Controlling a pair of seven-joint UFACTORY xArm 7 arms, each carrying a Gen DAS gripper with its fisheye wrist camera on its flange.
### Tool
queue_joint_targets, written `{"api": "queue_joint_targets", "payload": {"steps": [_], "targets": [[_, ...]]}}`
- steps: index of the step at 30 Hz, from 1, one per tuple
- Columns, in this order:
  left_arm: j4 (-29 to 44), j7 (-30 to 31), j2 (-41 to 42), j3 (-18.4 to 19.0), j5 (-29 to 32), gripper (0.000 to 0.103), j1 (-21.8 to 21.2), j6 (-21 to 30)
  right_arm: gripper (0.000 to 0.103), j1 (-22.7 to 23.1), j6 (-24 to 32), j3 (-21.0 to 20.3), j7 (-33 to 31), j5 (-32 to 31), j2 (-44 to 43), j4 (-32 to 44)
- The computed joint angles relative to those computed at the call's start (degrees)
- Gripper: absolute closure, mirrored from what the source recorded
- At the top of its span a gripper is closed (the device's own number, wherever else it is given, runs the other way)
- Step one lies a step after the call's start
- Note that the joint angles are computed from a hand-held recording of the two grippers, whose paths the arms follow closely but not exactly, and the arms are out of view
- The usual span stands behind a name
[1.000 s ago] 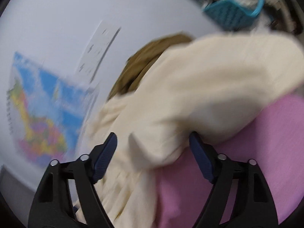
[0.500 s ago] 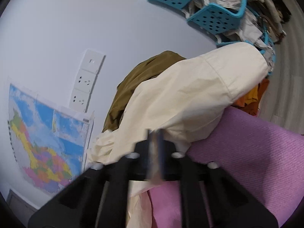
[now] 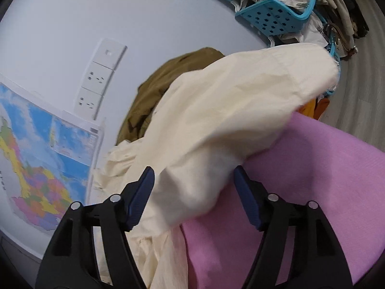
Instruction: Fold large clothes
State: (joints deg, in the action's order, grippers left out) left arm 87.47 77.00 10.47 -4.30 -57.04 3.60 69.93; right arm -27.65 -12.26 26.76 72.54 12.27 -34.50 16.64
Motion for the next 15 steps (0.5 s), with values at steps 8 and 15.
{"api": "queue_joint_targets", "payload": {"steps": [8,15], "targets": [[0.2,-0.4,0.2,0.2,0.0,0.015,0.2,0.3,0.099,-7.2,-4.2,5.6,-8.6,2.9,0.1,2.9],[4.4,-2.4,2.7,-0.4,-2.0,0.015,1.2,-1.2,0.099,-16.4,9.4,15.6,-27.7,-19.1,0.1,29.2]]}}
